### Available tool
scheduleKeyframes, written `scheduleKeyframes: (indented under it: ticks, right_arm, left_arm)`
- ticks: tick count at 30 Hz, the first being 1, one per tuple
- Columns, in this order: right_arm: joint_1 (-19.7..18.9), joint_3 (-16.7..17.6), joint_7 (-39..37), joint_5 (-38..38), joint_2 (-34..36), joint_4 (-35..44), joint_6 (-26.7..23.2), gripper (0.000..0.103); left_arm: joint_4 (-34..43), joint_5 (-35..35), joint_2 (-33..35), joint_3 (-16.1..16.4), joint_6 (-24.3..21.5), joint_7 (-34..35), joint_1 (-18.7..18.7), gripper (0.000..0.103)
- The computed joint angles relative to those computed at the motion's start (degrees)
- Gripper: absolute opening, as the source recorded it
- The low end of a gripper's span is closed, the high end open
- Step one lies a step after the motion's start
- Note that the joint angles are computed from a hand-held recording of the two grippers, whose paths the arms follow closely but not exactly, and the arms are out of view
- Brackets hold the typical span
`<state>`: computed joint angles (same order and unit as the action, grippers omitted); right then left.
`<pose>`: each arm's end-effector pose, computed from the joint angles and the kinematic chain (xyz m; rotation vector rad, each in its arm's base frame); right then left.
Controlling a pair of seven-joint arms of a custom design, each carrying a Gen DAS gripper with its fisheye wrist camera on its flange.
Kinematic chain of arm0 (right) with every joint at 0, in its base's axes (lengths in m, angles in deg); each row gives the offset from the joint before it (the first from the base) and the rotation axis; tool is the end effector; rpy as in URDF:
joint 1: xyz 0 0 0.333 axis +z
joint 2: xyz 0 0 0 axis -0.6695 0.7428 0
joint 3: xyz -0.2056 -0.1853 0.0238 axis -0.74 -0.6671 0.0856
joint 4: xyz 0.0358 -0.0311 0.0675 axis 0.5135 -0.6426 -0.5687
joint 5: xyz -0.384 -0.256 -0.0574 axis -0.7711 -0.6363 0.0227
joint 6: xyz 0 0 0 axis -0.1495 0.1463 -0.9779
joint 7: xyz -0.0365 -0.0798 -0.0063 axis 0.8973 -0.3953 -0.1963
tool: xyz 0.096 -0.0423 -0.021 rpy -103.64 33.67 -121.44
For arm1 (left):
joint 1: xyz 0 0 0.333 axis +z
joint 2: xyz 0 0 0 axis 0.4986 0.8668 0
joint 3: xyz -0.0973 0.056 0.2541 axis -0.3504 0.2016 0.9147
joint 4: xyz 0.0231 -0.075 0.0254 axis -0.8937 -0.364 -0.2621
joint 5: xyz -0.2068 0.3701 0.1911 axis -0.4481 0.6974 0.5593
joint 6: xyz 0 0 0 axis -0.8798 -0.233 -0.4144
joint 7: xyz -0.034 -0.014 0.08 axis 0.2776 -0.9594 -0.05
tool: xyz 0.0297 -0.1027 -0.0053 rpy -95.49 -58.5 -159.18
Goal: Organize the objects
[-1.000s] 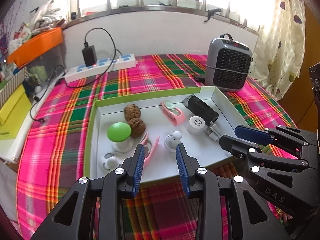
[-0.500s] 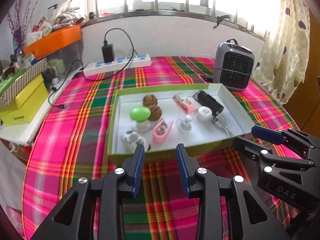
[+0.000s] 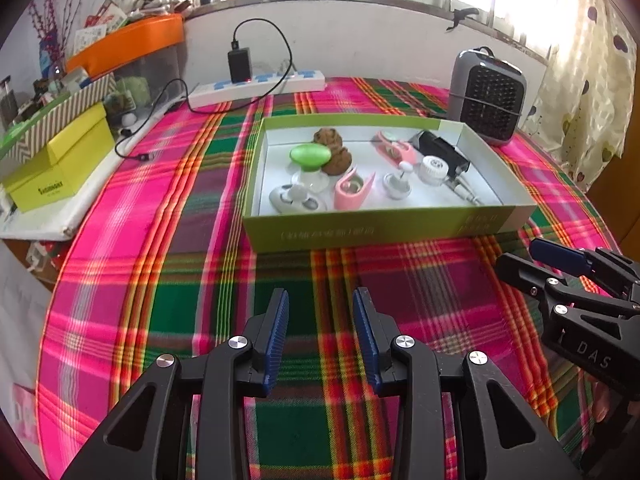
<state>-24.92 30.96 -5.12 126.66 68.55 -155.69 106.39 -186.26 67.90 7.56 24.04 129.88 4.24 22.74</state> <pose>0.4931 0.0584 0.2974 -2.0530 1.3810 -0.4378 0.4436 -0.2354 0.2899 -1.8598 1.7550 -0.6511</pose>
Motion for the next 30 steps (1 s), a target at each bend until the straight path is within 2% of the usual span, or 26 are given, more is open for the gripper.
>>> scheduleKeyframes:
  ticks: [13, 20, 22, 25, 30]
  right_arm:
    - [-2.1, 1.1, 6.3, -6.7, -0.4, -2.4, 0.4, 0.05]
    - [-2.1, 1.5, 8.6, -10.3, -2.0, -4.8, 3.2, 0.05]
    - [-1.8, 1.0, 9.0, -10.8, -2.2, -5.2, 3.7, 0.053]
    - [-2.8, 1.5, 11.6, -12.8, -2.0, -5.4, 4.2, 0.063]
    - [-2.0, 0.4, 11.6, -13.4, -2.2, -5.5, 4.0, 0.064]
  left_arm:
    - [-1.8, -1.5, -0.7, -0.2, -0.7, -0.2, -0.2, 0.031]
    - [-1.9, -0.3, -0.8, -0.5, -1.0, -1.5, -0.2, 0.032]
    - [-1.9, 0.0, -0.8, -0.6, -1.1, -1.7, -0.2, 0.032]
    - [-1.9, 1.1, -1.0, -1.2, -1.8, -3.4, 0.0, 0.033]
    - [-1.9, 0.9, -1.1, -0.9, -2.4, -4.3, -0.4, 0.033]
